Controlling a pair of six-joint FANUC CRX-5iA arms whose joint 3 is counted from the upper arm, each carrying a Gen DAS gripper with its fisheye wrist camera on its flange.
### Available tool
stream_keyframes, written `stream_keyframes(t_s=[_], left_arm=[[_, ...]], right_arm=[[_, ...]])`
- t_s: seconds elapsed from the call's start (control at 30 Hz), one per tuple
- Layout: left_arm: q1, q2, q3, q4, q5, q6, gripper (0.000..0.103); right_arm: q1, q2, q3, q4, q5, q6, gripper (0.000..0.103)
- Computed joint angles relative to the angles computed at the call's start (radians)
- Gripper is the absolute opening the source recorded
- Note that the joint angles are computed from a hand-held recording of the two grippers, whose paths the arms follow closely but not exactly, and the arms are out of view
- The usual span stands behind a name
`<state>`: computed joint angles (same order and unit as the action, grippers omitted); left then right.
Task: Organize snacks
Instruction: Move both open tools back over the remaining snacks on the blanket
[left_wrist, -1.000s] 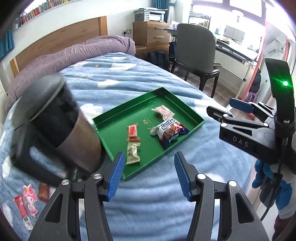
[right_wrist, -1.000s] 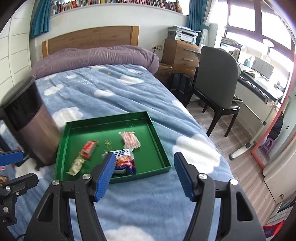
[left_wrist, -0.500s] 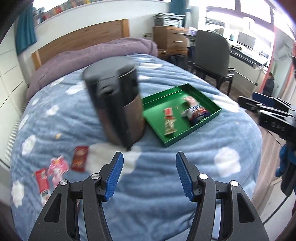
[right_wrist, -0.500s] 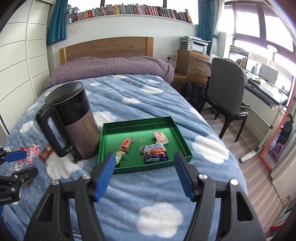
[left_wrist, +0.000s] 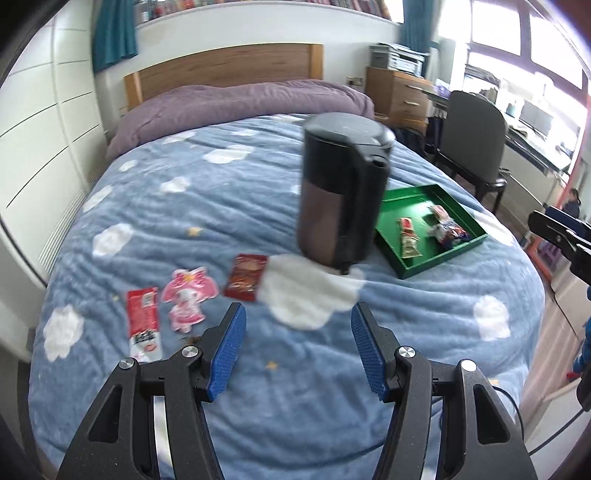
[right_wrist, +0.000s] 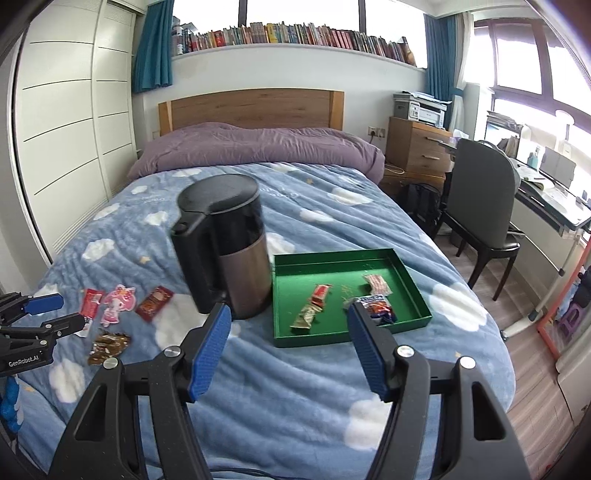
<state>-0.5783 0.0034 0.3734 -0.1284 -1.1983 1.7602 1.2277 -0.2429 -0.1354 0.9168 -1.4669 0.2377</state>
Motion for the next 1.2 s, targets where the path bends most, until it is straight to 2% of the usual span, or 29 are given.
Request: stream_keyframes(t_s=[0.47,1.13,1.17,1.2], left_arm=[[0.151,-0.164,-0.161,0.037,0.046,-0.007,0.055],[0.230,-0.234,-0.199,-0.030,-0.038,0.020,0.056],[0.234,-0.235,-0.198,-0.035,-0.043,0.017,0.056],[0.238,-0.235,-0.198,-0.037,-0.045,0.014,0.056]], right_arm=[[0.086,0.111,0.132,0.015,-0.021,0.059,0.085],[0.085,0.146,0.119,-0.029,0.156,0.041,0.086],[0.083,0.146,0.116,-0.031,0.167,0.033,0.086],[0.081,0.149,0.117,-0.032,0.175,0.030,0.091]])
